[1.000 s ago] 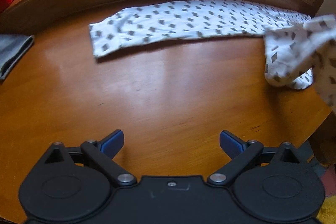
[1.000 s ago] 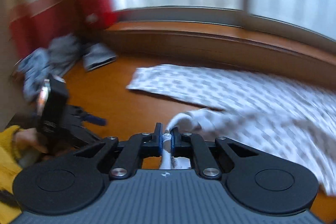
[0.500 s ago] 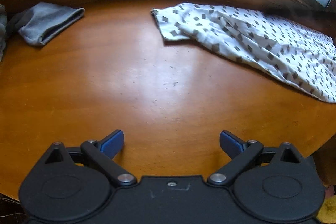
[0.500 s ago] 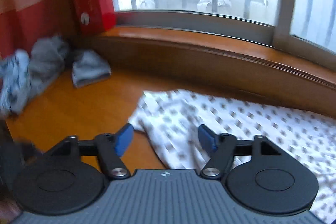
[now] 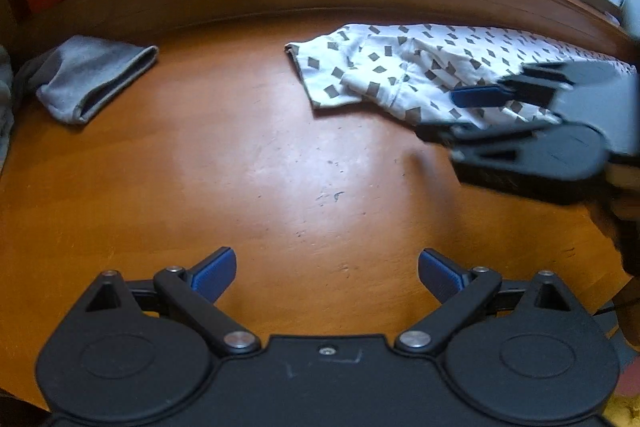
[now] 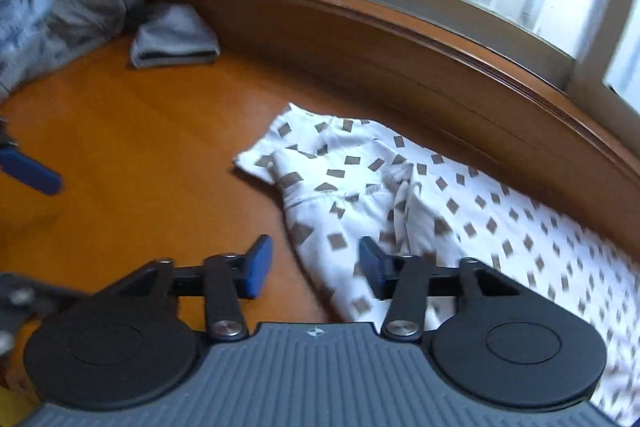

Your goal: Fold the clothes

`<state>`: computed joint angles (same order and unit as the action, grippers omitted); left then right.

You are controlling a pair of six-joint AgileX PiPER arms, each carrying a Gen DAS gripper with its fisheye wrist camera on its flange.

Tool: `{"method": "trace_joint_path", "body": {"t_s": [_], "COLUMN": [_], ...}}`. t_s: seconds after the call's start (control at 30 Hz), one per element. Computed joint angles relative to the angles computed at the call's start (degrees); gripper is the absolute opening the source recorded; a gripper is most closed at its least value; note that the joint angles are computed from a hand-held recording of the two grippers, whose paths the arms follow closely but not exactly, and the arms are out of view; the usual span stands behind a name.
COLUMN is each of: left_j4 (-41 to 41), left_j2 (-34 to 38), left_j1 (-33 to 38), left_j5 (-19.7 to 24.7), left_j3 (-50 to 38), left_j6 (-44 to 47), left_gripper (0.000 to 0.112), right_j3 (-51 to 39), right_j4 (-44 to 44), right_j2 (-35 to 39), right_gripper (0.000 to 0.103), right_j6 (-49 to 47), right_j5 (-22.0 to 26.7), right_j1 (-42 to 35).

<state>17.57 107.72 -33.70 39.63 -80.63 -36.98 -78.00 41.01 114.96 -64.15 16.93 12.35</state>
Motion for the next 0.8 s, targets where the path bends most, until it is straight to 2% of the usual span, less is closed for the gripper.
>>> {"method": "trace_joint_path", "body": {"t_s": [0.07,0.1,0.13,0.17,0.23,0.3,0.37,0.47,0.57,0.67,0.7,0.73,0.8], "left_j4": [0.6,1.0,1.6,1.9,2.3,3.5,5.0,6.8,7.6,8.7,9.3,10.1,11.4], "left_j2": [-0.5,-0.9,-1.2,-1.5,-2.4,-3.5,-4.6,-6.1,-6.9,-7.2,-7.3,-7.5,-7.6], "left_j1": [0.2,0.3,0.4,0.6,1.1,1.4,1.7,2.5,3.7,4.3,4.2,4.1,3.8], "left_j5": [0.5,0.7,0.9,1.0,1.0,1.0,1.2,1.9,2.9,4.6,5.1,5.7,6.6], "left_j3": [0.9,1.3,1.8,2.2,3.3,4.4,5.5,6.8,7.6,7.8,7.9,7.8,7.6], "left_j6": [-1.3,-2.1,-3.1,-4.0,-5.7,-7.5,-9.4,-11.6,-13.3,-14.7,-15.1,-15.4,-15.4], "left_gripper": [0.098,0.098,0.098,0.098,0.098,0.098,0.098,0.098,0.098,0.098,0.098,0.098,0.098], "right_j3": [-2.9,-4.1,-5.0,-6.0,-7.8,-10.2,-10.9,-8.9,-2.8,3.0,4.8,6.8,10.3], "right_j4": [-5.0,-4.1,-2.7,-2.9,-3.0,0.1,7.9,20.2,21.5,16.6,14.5,11.4,5.5], "right_j2": [2.0,2.5,3.0,3.4,4.2,5.0,4.0,-1.1,-7.4,-9.7,-9.9,-10.7,-12.0], "right_gripper": [0.042,0.041,0.034,0.020,0.004,0.003,0.003,0.003,0.003,0.007,0.010,0.017,0.020], "right_j6": [4.8,4.5,3.6,4.4,5.9,6.7,5.3,-1.6,-10.1,-12.8,-12.5,-10.9,-7.0], "right_j5": [1.6,3.0,4.3,5.5,8.1,12.8,18.4,32.3,41.0,41.8,39.6,36.1,29.6], "right_j1": [0.1,-0.5,-1.1,-1.5,-2.4,-4.5,-7.7,-13.6,-15.2,-12.8,-11.3,-9.2,-5.1]}}
